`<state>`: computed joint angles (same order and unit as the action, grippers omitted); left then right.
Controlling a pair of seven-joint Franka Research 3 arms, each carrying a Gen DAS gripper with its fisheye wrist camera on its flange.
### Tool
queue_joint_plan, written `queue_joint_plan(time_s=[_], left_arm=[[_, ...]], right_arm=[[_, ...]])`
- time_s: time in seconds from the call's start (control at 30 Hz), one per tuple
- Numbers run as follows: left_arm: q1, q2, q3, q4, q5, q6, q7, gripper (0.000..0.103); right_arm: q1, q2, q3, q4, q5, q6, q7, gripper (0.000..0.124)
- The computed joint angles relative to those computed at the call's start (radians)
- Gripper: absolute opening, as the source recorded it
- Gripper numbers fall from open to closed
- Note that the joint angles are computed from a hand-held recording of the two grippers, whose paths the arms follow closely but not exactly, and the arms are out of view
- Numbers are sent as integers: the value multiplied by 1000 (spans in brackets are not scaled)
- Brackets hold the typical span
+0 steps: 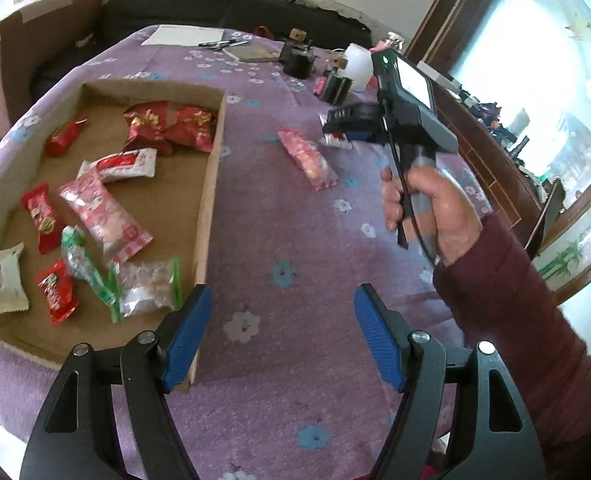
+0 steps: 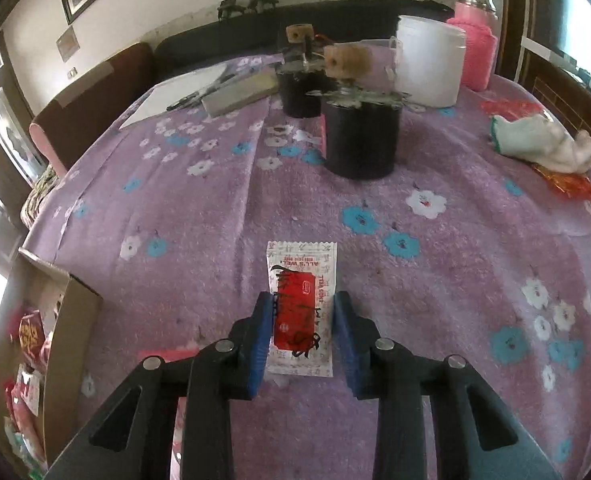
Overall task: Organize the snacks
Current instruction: 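Grasp the pink cartoon packet with left tool while right tool holds the sachet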
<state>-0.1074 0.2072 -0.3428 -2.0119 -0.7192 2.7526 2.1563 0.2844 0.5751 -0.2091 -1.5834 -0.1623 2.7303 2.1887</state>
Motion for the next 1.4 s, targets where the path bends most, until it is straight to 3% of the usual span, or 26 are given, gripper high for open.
queue_joint_plan(time_s=[0.13, 0.33, 0.43, 0.57, 0.73, 0.83, 0.93, 1.03, 1.2, 1.4], left_arm=[[-1, 28, -6, 42, -7, -52, -14, 73], [-33, 56, -19, 64, 59, -35, -55, 73], [-39, 87, -20, 113, 110, -124, -111, 73], [-81, 98, 3, 129, 242, -110, -224, 73], [-103, 148, 10, 192, 376, -101, -367, 73], [-116, 192, 21, 252, 452, -73, -450, 73], [-157, 285, 62, 388, 580, -102, -570, 73], [-202, 401, 98, 558, 698, -169, -669, 73], [-242, 590, 116, 844, 788, -319, -761, 72], [-283, 642, 148, 893, 896, -251, -775, 72]], right_arm=[[25, -90, -42, -142, -38, 44, 64, 31], [41, -267, -93, -409, -157, 136, 184, 32], [48, -327, -128, -495, -273, 164, 294, 32], [46, -363, -175, -567, -439, 248, 464, 33], [-29, -370, -113, -584, -430, 295, 461, 33], [-34, -370, -105, -585, -431, 298, 463, 34], [-25, -369, -113, -582, -457, 290, 484, 35], [-28, -374, -110, -587, -480, 290, 508, 35], [-42, -375, -96, -587, -487, 292, 514, 35], [-62, -373, -75, -589, -434, 301, 469, 35]])
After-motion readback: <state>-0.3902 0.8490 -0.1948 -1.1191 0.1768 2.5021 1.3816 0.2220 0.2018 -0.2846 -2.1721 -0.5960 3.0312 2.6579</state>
